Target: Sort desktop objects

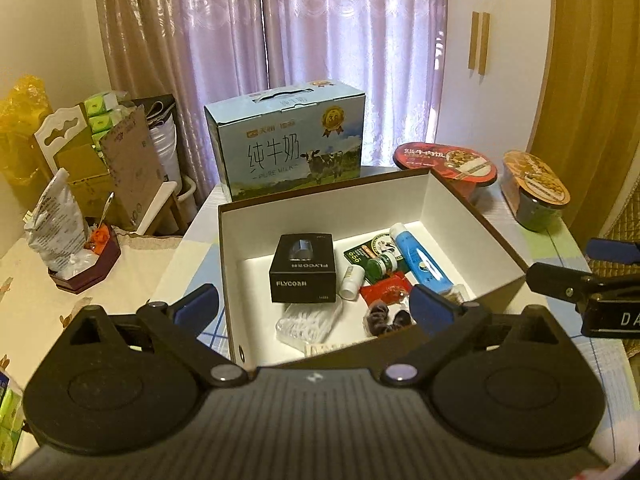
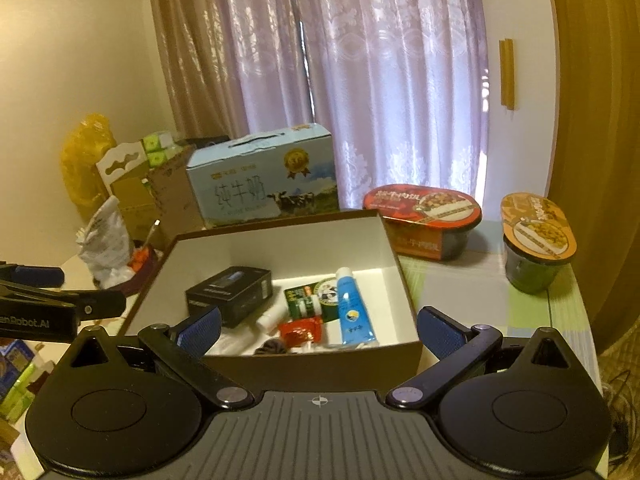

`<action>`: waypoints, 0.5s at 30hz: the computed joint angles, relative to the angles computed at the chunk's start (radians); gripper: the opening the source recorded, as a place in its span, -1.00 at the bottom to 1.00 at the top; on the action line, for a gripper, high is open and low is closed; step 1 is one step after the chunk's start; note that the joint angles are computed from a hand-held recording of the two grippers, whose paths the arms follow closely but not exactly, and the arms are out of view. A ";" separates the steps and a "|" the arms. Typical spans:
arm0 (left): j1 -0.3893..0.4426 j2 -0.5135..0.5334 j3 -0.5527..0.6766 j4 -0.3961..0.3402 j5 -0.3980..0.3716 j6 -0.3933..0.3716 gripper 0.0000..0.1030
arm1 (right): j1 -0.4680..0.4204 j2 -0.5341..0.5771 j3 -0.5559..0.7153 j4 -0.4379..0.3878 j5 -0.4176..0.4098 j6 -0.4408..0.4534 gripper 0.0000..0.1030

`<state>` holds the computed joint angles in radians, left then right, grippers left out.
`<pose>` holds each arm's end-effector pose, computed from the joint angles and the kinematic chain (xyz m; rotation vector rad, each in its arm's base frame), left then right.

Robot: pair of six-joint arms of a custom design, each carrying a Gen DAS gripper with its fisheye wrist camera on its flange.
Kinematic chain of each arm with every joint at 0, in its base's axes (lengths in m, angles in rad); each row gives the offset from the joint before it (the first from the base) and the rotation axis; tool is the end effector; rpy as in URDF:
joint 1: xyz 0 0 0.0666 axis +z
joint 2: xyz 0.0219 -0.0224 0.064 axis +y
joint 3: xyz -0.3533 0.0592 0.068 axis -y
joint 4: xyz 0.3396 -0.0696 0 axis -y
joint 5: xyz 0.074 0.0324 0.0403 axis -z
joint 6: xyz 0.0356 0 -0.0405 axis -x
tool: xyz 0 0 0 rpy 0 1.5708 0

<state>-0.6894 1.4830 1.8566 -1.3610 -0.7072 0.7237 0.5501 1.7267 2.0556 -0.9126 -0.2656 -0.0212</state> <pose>0.3465 -0.2562 0.5280 -0.2881 2.2470 0.1932 0.4690 0.2981 0.5189 -0.7244 2.0730 0.6127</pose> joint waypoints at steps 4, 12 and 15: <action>-0.044 -0.017 -0.005 -0.021 -0.027 0.037 0.94 | 0.001 -0.057 -0.067 0.025 -0.009 0.007 0.97; -0.126 -0.009 0.039 -0.136 -0.068 0.157 0.94 | -0.002 -0.142 -0.161 0.048 -0.027 0.036 0.97; -0.154 -0.004 0.054 -0.180 -0.079 0.206 0.94 | -0.006 -0.168 -0.190 0.054 -0.032 0.045 0.97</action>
